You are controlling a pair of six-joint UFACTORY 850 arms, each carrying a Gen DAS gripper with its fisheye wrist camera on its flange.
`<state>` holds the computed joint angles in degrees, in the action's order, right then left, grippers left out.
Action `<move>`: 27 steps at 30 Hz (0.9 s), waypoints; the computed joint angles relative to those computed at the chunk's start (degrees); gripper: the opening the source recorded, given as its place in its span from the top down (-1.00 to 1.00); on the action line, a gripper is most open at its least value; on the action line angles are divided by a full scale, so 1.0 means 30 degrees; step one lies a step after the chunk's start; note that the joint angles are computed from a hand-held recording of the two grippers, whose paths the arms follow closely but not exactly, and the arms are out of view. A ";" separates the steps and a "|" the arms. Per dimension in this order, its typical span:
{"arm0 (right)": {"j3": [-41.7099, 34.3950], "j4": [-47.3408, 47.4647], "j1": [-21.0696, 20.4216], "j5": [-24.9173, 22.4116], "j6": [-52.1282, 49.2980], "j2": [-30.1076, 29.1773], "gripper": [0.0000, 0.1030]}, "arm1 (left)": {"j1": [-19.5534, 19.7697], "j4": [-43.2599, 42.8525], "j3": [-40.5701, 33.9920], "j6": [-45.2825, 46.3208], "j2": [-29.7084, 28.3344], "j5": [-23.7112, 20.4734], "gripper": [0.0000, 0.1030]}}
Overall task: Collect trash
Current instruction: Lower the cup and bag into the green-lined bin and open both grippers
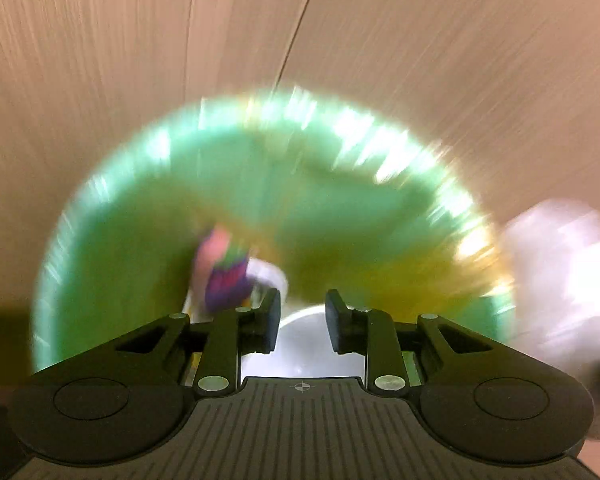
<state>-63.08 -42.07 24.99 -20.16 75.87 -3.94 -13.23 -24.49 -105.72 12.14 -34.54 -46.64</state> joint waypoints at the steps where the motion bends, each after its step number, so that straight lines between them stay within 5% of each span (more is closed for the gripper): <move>1: -0.0087 0.1448 -0.0094 0.0291 -0.1207 -0.0061 0.48 | 0.0138 -0.0717 0.0220 0.1040 0.0473 0.0451 0.46; 4: -0.0593 0.4495 -0.0142 0.0446 -0.3722 -0.0461 0.48 | 0.0520 -0.1569 0.0551 0.3467 0.1659 0.1013 0.46; 11: -0.1900 0.6441 0.0336 -0.0643 -0.5449 -0.1567 0.48 | 0.1805 -0.2094 0.2449 0.7617 0.4161 0.0696 0.46; 14: -0.2277 0.7307 0.0432 -0.0632 -0.6153 -0.1927 0.45 | 0.2798 -0.4490 0.3589 0.8939 0.4963 0.0353 0.46; 21: -0.3417 0.2217 0.1170 -0.2004 -0.0943 -0.2414 0.04 | 0.3731 -0.8544 0.5317 1.1696 0.5977 0.1052 0.46; 27: -0.4575 0.1760 0.2007 -0.4104 -0.0247 -0.2939 0.00 | 0.3931 -0.8530 0.5743 1.1484 0.6642 0.1348 0.46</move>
